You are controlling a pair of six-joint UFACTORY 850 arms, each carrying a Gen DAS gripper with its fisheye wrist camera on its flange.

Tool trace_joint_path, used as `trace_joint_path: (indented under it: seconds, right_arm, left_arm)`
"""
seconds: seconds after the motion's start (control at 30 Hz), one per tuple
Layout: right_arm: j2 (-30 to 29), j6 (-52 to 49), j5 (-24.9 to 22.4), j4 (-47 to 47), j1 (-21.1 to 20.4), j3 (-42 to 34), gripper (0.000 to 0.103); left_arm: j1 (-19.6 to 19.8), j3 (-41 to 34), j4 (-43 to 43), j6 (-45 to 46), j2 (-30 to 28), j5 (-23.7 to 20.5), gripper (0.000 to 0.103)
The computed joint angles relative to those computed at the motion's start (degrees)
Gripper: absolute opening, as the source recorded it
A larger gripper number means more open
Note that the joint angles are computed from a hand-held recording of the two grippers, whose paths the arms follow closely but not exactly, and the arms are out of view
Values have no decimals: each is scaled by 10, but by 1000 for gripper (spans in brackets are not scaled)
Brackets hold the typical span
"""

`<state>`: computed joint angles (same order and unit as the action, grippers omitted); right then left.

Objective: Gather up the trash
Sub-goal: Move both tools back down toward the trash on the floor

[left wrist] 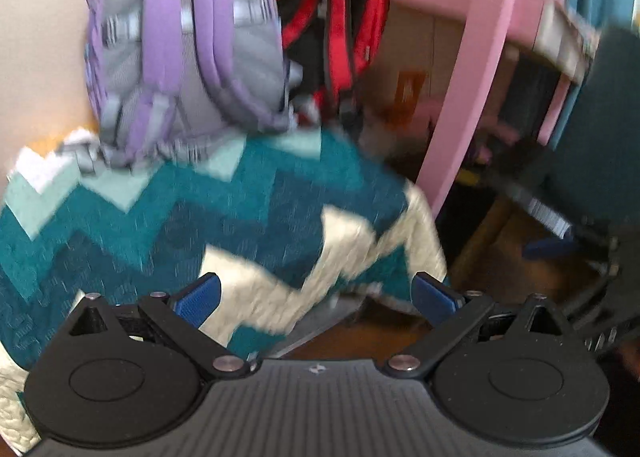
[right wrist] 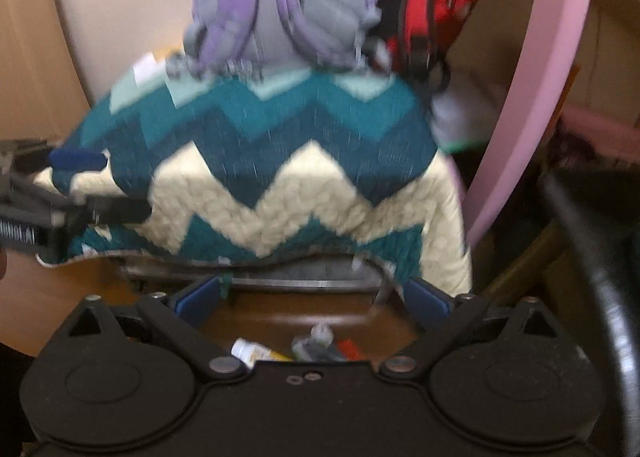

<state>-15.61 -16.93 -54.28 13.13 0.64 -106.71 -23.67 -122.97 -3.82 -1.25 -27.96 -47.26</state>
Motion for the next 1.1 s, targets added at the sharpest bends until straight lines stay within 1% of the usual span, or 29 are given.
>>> trace_joint_path:
  seconds: [0.13,0.23,0.3,0.37,0.53,0.6,0.67,0.73,0.9,1.1]
  right_arm:
    - [-24,-3,1,-6,-1,21,95]
    - [-45,-12,-1,-10,-4,33,93]
    - [-62,-15,-5,-22,-4,33,91]
    - [-78,-26,-8,-22,-5,34,89]
    - [-122,-52,-30,-23,-9,27,85]
    - [-139,-62,-38,-26,-9,24,83]
    - [-155,-69,-43,-27,-9,21,82]
    - [-170,-79,-49,-22,-10,16,82]
    - [-212,-109,-68,-12,-12,-3,79]
    - [-255,-146,-79,-9,-10,-28,75]
  left_arm:
    - [6,49,-6,19,-7,-10,102]
    - [8,87,-17,61,-10,-8,102]
    - [10,103,-29,88,-18,-16,102]
    - [13,104,-45,111,-33,-33,102]
    - [21,106,-92,176,-69,-53,102]
    - [22,106,-100,189,-83,-57,102]
    - [25,101,-119,197,-104,-75,102]
    - [25,101,-124,208,-119,-80,102]
    - [12,126,-117,285,-135,-56,102]
    - [-6,140,-91,354,-160,-25,102]
